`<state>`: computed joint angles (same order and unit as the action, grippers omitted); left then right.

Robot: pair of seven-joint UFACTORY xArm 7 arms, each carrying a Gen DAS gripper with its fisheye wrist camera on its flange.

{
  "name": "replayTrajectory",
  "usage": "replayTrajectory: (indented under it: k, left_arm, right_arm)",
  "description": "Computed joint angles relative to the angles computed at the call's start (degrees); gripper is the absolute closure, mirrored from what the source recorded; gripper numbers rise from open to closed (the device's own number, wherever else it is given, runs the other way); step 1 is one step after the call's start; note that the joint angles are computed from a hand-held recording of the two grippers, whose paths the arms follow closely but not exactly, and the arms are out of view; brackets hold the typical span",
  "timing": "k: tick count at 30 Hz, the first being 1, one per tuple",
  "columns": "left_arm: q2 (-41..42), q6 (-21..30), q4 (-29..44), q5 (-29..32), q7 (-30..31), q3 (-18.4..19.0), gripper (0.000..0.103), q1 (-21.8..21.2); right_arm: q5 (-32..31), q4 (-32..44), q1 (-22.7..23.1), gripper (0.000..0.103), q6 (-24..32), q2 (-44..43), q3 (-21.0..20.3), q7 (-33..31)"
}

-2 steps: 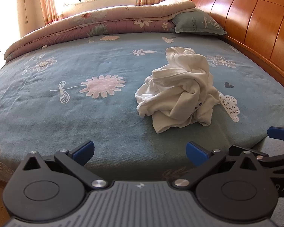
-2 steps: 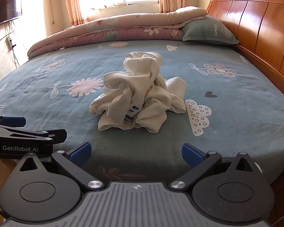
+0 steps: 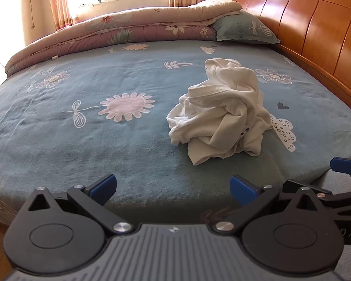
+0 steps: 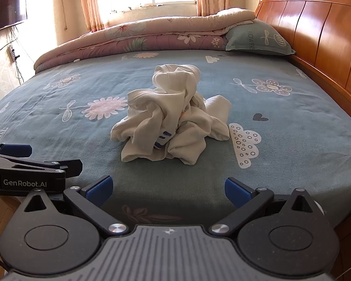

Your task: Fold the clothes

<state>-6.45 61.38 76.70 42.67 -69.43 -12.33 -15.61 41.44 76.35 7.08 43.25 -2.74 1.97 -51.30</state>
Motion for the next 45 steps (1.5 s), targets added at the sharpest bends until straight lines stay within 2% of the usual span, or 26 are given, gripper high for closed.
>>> replayTrajectory:
  k: [45]
  left_arm:
    - [1.3, -0.3, 1.8, -0.9, 0.3, 0.6, 0.001, -0.3]
  right_arm:
    - [0.0, 1.1, -0.3, 0.000, 0.6, 0.7, 0.1, 1.1]
